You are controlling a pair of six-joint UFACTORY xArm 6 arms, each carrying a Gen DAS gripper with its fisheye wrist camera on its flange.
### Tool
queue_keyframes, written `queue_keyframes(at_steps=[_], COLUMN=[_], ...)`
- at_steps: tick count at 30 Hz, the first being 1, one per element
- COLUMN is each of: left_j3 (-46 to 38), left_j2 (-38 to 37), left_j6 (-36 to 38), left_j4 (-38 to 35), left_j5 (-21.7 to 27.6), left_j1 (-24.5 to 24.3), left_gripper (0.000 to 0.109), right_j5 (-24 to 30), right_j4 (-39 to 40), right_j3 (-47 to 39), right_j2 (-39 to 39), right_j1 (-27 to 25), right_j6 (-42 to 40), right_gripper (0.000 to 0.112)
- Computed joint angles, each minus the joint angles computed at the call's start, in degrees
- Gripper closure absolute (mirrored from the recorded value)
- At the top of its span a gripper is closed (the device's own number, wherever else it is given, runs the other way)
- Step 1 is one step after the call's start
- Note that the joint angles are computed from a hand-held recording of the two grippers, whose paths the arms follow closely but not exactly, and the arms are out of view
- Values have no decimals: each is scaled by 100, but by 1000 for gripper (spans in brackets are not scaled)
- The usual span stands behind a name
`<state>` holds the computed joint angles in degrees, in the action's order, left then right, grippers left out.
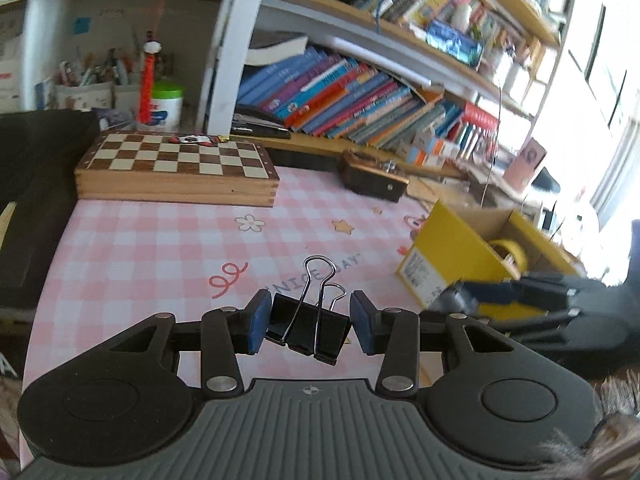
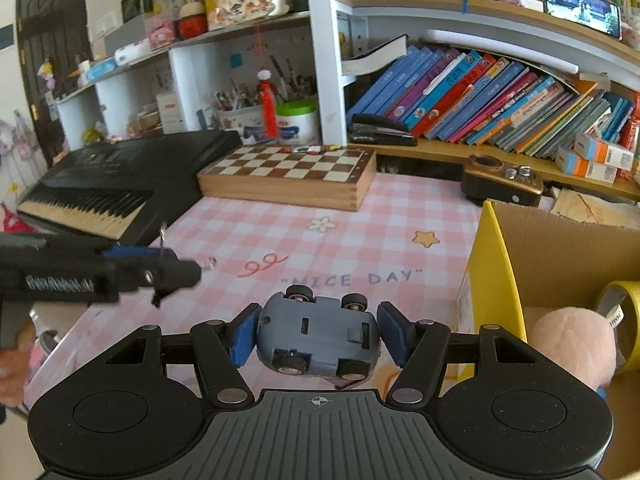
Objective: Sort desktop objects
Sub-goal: 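Lift the toy car and binder clip with both tools and carry toward the yellow box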
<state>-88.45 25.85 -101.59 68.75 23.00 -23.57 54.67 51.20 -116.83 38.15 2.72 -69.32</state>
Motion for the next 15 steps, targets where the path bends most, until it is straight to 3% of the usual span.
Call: queue_keyframes(at_steps=[15], left_j3=[1062], left_j2=[-1012], left_j6=[-1582], left_j4=[1009], left_j5=[185], left_j1=[-520], left_gripper=[68], right_j5=[-60], right_j4=[310], right_j3=[1917], right_j2=[-1456], right_j1=[-223], right_j6=[-605], right_gripper=[49])
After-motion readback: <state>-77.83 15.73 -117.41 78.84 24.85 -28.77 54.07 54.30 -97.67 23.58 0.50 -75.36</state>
